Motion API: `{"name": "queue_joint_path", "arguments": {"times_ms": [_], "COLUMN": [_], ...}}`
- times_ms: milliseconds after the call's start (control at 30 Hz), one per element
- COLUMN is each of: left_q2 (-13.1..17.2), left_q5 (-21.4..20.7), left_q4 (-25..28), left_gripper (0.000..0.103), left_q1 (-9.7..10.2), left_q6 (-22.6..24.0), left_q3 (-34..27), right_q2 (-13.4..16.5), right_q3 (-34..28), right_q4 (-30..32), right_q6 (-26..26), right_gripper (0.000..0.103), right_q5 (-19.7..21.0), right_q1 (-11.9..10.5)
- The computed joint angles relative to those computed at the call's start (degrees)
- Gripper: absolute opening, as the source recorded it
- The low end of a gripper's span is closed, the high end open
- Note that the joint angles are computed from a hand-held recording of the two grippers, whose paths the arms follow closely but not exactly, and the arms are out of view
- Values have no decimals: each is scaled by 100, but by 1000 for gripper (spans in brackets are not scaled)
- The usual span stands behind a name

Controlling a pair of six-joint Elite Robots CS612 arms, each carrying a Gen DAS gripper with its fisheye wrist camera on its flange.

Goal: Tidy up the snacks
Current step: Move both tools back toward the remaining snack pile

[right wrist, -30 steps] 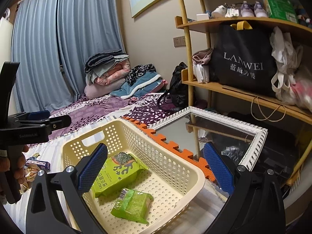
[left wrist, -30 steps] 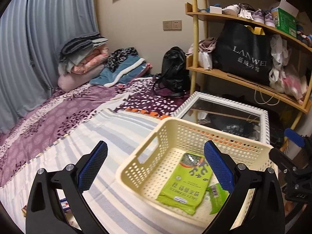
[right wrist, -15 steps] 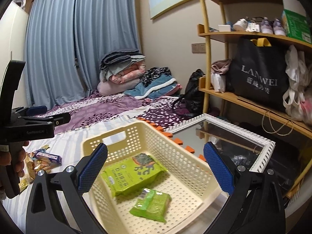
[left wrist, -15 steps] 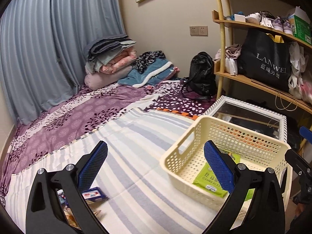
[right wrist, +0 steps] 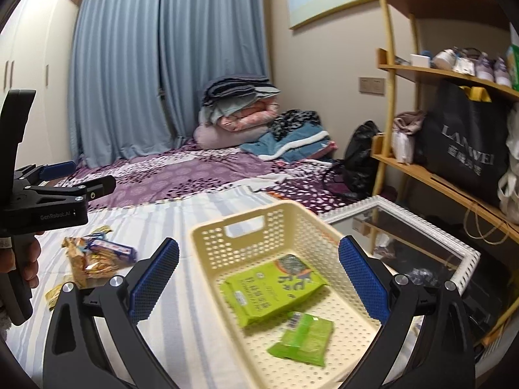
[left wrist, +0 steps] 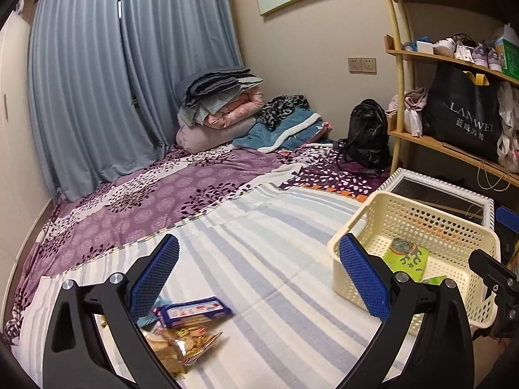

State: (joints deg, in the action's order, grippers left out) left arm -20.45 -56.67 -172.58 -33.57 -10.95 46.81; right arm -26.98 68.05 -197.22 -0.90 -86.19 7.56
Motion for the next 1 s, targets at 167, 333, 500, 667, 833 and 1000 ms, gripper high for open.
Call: {"name": "queue_joint_path", "arguments": {"times_ms": [167,333,500,667,833,1000], "left_q2": [-235,-428,-581,-684,-741,-795], "left_q5": [248,356,381,447,516,532], "left_q4": [-17,16,-75,-85,42,109], "left_gripper": [100,100,100,100,100,100], "left_q1": [33,78,139,193,260,326], "left_q6": [-227,-533,-779,-1048,-1355,-1585], "left_q3": [481,881,1237,1496,1646,1802], "right_q2": [19,41,81,144,211,294], "right_q3": [-99,-208,-348,-521,-679,-854], "right_q4": [163,439,832,1195,1517,1795], "right_q6": [-88,-320,-460,-500,-555,-588], "right_gripper": [98,98,98,98,98,98], "right_q5": [212,335,514,753,963,1087], "right_q1": [92,214,309,387,454,504]}}
